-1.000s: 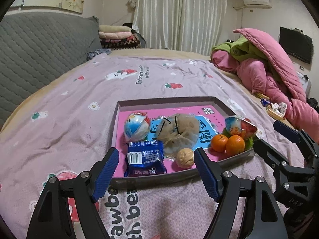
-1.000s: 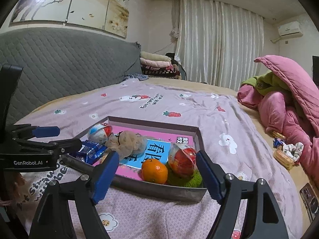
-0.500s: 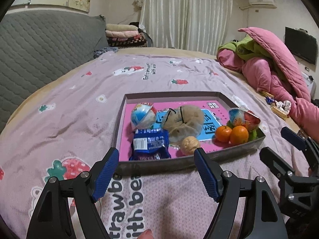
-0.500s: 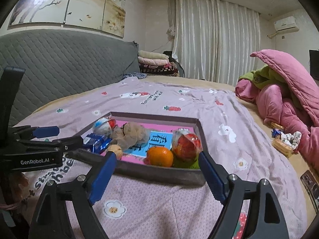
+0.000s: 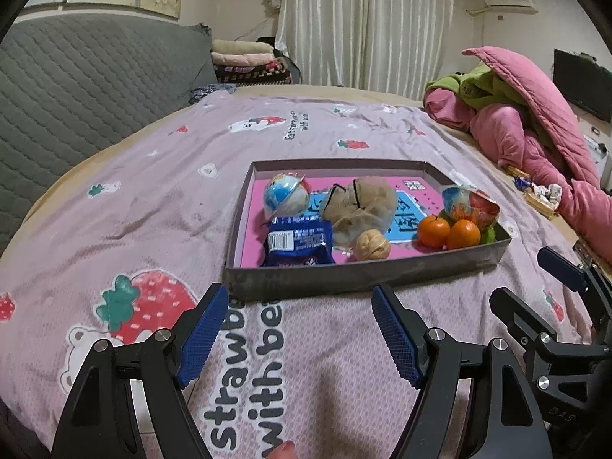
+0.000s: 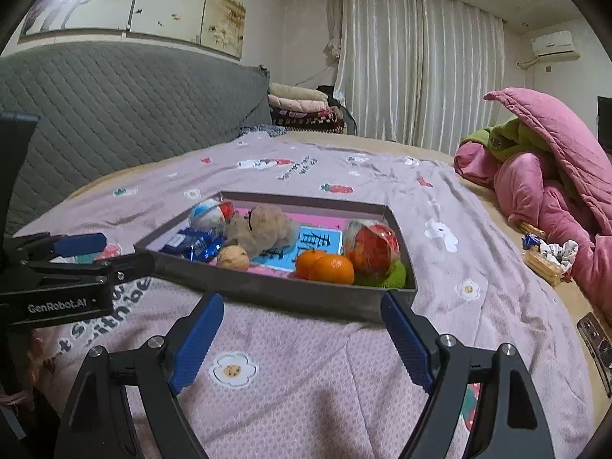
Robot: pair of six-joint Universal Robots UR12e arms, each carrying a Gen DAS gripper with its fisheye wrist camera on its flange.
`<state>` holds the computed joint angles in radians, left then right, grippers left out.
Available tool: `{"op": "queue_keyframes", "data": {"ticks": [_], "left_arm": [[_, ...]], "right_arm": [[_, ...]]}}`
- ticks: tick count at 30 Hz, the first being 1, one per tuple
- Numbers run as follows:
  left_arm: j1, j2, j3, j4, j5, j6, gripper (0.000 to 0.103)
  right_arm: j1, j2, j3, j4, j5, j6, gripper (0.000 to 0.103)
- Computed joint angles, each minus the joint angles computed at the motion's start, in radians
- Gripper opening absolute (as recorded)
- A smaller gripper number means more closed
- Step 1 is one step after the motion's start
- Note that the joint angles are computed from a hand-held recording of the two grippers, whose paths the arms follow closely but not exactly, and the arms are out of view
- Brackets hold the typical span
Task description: Organize objects
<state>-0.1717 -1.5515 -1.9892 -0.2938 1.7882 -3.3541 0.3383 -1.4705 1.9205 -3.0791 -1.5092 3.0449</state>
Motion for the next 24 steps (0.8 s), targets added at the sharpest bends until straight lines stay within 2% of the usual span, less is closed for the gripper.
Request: {"op": "queue_keyframes", "data": {"ticks": [14, 24], "left_arm": [[-0.006, 0.014, -0.026, -0.022, 0.004, -0.003, 0.079], [-0.012, 0.018, -0.039, -0.037, -0.017, -0.001, 0.079]], "right_arm": [[0.01, -0.013, 0.023, 0.029, -0.02, 0.004, 0.084], [0.005, -0.024, 0.04, 0.054, -0.001, 0.032, 0.084]]}}
